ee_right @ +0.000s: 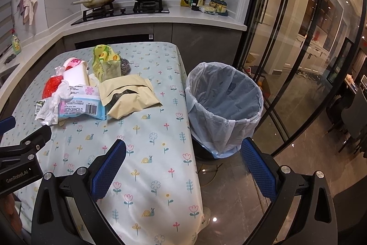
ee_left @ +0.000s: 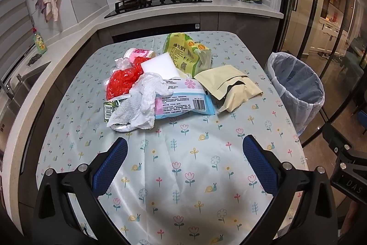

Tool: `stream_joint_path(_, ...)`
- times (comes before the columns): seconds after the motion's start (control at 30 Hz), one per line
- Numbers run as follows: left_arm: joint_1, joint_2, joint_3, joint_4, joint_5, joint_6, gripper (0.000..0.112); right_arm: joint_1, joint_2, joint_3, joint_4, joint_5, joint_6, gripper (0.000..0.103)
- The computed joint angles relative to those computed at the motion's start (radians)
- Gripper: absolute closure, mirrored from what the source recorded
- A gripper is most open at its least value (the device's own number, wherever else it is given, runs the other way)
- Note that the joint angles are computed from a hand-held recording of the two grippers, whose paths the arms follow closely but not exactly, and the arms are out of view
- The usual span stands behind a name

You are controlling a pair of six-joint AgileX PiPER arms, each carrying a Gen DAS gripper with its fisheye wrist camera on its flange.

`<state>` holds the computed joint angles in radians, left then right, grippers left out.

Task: Collect trash

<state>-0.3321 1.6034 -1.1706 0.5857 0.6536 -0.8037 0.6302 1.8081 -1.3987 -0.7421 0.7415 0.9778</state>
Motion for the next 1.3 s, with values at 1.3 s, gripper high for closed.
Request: stream_joint_path(1.3,0.042,-0.001,0.014,-0.074,-0.011,0.064,0.016,0.010,0.022,-0.035,0.031,0.026,-0.035,0.007)
